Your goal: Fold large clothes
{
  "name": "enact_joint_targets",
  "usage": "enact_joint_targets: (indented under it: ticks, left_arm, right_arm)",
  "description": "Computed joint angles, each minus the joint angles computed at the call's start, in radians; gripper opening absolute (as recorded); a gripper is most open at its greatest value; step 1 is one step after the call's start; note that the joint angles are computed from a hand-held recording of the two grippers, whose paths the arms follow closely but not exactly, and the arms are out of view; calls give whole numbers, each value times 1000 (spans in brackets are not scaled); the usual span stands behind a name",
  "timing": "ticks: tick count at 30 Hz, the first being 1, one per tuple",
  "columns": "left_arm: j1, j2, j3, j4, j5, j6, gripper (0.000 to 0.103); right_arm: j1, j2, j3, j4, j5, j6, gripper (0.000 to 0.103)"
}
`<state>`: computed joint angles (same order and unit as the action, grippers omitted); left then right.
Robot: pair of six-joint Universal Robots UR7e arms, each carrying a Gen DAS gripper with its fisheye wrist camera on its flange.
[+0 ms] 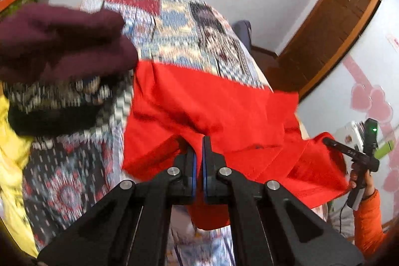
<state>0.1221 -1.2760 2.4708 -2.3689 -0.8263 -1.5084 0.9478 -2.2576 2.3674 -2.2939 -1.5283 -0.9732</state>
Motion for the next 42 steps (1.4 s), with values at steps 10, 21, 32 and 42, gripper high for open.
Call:
enact_joint_targets:
  ticks: [10,21,32,42]
  left_arm:
    - [285,101,-167,57,178,156,2]
    - [461,206,-230,21,107,264,7]
    - [280,149,-286,332,205,167,46]
    - [270,301,-270,127,57,319,50]
  right_arm:
    - [257,438,-149,-284,-148,343,10]
    - [308,565,-242,-320,-279,484,31]
    - [347,424,-152,-331,-271,289,52]
    - [407,450,10,-413,-310,149,53]
